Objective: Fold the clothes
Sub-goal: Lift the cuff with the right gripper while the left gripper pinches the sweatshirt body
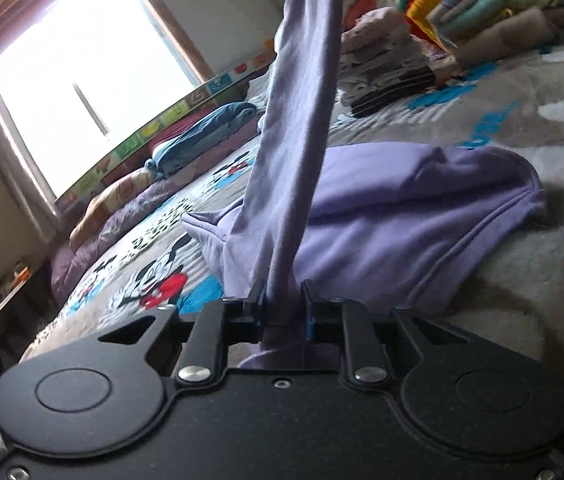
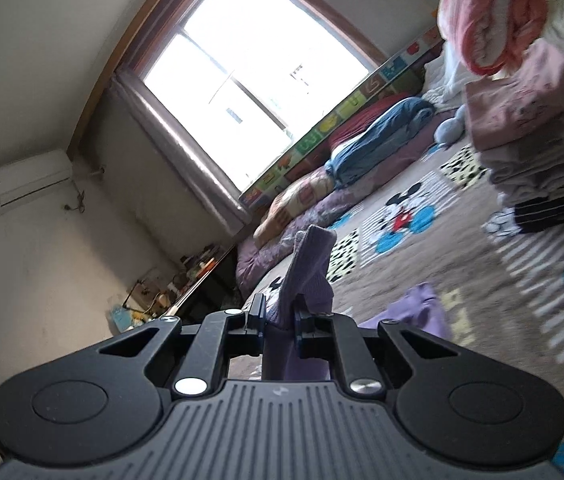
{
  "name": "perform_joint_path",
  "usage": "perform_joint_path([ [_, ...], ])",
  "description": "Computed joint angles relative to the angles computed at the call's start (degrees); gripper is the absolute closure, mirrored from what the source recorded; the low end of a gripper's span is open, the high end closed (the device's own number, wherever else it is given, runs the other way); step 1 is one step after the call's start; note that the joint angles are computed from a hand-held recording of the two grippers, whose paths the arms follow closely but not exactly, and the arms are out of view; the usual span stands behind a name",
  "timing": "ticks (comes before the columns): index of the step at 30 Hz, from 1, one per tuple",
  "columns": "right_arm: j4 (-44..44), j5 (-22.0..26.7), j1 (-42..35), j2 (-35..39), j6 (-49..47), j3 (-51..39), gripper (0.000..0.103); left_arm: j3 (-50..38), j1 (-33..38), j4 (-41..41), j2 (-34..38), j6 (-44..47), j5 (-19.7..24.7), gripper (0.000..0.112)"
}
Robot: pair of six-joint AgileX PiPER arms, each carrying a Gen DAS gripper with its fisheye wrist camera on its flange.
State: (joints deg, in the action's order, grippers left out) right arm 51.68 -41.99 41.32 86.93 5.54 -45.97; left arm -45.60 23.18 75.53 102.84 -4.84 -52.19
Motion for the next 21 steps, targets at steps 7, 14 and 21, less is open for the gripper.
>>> perform_joint_path([
  [7,-2.4,-5.6,-0.7,-3.4,8.5,10.7,0.088,2.9,-2.9,-2.8,-1.3,5.3,1.1,0.097],
  [14,-3.2,-13.0,-0.2,-3.7,16.6,19.3,0.091,5.4,-5.3,-6.7,-0.6,14.1,2.8,0.099],
  [21,-0.2,-17.0,2.6,-0.4,21.1,24.2,0.088,-0.6,-1.3,12.3,-1.6,-5.6,0.7,0.069],
])
